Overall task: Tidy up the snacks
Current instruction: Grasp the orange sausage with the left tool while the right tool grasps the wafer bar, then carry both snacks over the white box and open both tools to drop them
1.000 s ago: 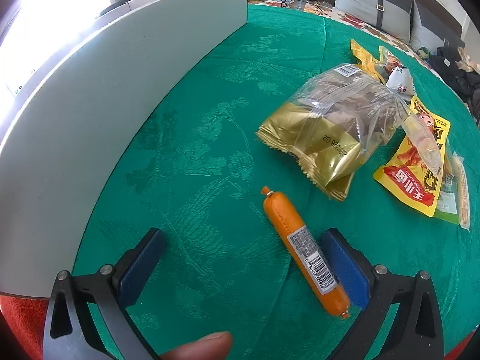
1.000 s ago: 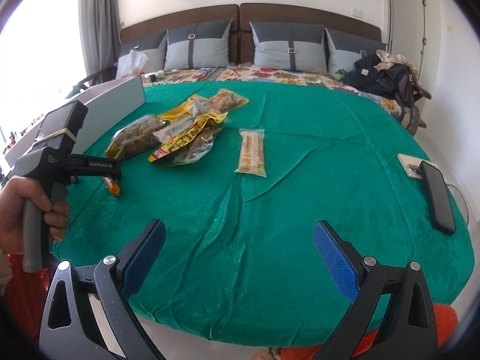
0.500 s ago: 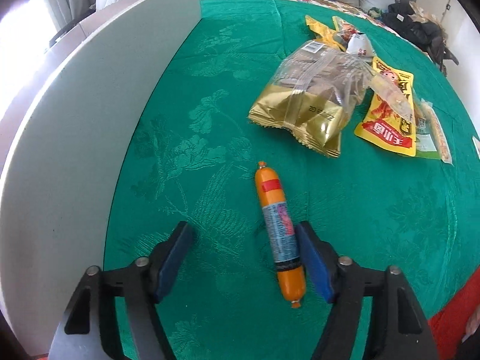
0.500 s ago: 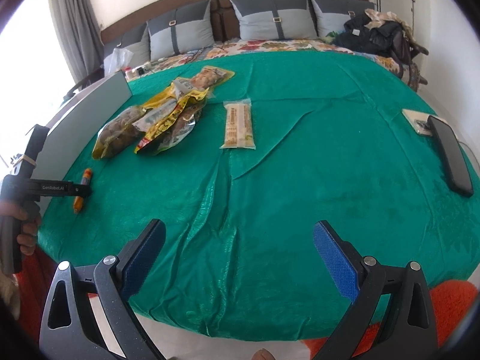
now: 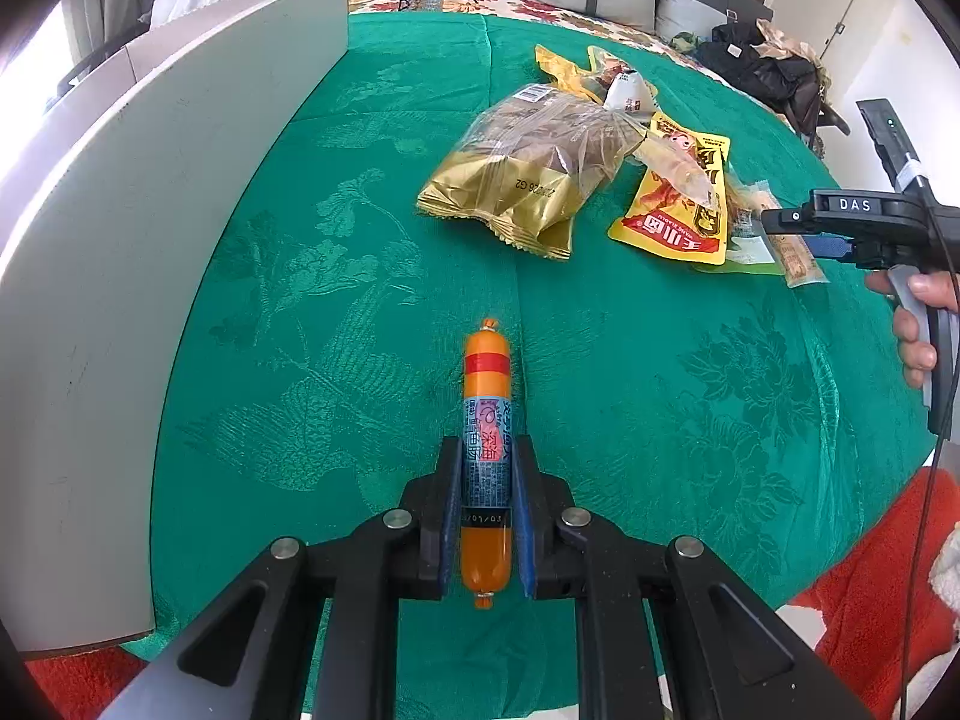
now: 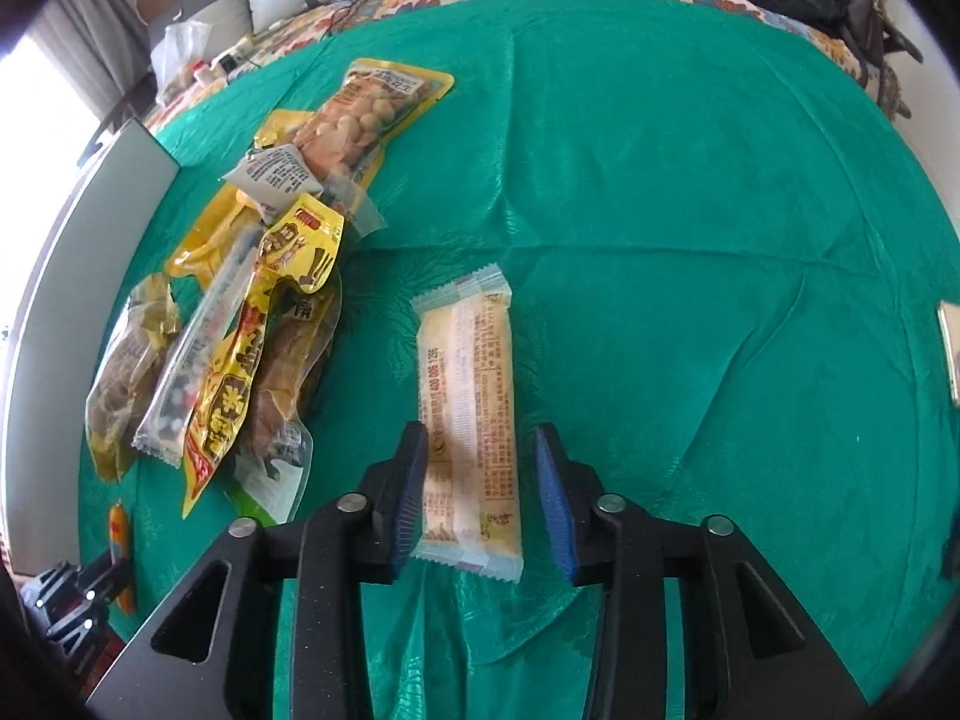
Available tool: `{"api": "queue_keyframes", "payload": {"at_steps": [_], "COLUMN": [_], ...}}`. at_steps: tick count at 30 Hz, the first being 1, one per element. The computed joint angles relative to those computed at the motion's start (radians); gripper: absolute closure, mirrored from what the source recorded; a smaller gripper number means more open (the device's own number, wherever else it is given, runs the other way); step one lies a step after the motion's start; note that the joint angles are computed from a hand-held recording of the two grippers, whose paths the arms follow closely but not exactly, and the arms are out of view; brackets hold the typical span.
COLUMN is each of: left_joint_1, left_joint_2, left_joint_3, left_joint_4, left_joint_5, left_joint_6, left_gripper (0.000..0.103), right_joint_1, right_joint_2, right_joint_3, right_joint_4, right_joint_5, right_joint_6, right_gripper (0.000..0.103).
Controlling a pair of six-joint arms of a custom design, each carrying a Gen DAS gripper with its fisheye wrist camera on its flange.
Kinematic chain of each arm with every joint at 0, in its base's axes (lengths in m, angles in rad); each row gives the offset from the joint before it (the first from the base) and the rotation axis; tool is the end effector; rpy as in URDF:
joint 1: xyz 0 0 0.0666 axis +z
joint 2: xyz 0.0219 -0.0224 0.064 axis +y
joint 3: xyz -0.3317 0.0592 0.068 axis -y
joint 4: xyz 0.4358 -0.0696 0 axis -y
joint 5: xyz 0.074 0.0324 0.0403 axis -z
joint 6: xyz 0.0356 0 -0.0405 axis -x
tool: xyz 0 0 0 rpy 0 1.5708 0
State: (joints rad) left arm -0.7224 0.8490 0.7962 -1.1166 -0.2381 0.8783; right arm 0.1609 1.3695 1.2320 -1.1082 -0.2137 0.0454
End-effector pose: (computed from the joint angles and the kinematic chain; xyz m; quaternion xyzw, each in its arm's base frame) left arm 0.2538 -0.2130 0.3015 -0.0994 0.9682 -0.0610 0.2214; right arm 0.4810 0.0853 0.3063 -0.1182 0.9742 0.1144 0.1546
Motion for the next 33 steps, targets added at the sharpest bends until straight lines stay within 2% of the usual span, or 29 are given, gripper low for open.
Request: {"api": "queue_keyframes", "payload": {"at_steps": [1, 3, 4, 8, 12, 16, 19, 23, 24, 26, 30, 33], "left_joint_1": [-0.003, -0.007, -0.007, -0.004, -0.008, 0.005, 0.071, 0.245, 0.309, 0.476, 0.795, 0.943], "left_joint_2": [-0.004, -0.021, -0.028, -0.070, -0.121, -0.215, -0.303, -0.403, -0.422, -0.460, -0.517, -0.557], "left_joint_3": [-0.004, -0.011, -0.014, -0.018, -0.006, 0.011, 0.036, 0.078, 0.086, 0.084, 0.052, 0.013], "left_joint_4": [0.003, 0.005, 0.011, 0.039, 0.065, 0.057, 0.005, -0.116, -0.149, -0.195, -0.275, -0.309], "left_joint_5": [-0.001, 0.001, 0.004, 0.016, 0.039, 0.055, 0.056, 0.037, 0.038, 0.089, 0.166, 0.189], "left_joint_6": [-0.002, -0.002, -0.002, -0.006, 0.000, 0.003, -0.023, -0.116, -0.149, -0.225, -0.384, -0.471], "left_gripper": [0.088, 0.088, 0.088, 0.088, 0.088, 0.088, 0.088, 0.088, 0.088, 0.088, 0.088, 0.088], "right_joint_1": [0.000, 0.009, 0.015, -0.041, -0.067, -0.026, 0.057, 0.281, 0.332, 0.430, 0.599, 0.672], "right_joint_2": [0.017, 0.024, 0.021, -0.007, -0.118, -0.232, -0.272, -0.229, -0.210, -0.170, -0.063, 0.004], "right_joint_3": [0.016, 0.027, 0.031, 0.031, -0.043, -0.077, -0.035, 0.096, 0.135, 0.210, 0.338, 0.384], "right_joint_4": [-0.017, -0.029, -0.038, -0.090, -0.129, -0.152, -0.167, -0.090, -0.069, -0.031, 0.029, 0.052], "right_joint_5": [-0.009, 0.037, 0.089, 0.017, -0.004, -0.084, -0.178, -0.255, -0.274, -0.306, -0.276, -0.259], "right_joint_6": [-0.005, 0.010, 0.029, 0.004, 0.032, 0.014, -0.039, -0.165, -0.193, -0.237, -0.262, -0.295], "right_gripper": [0.032, 0.040, 0.079, 0.081, 0.081, 0.080, 0.080, 0.080, 0.080, 0.080, 0.080, 0.080]}}
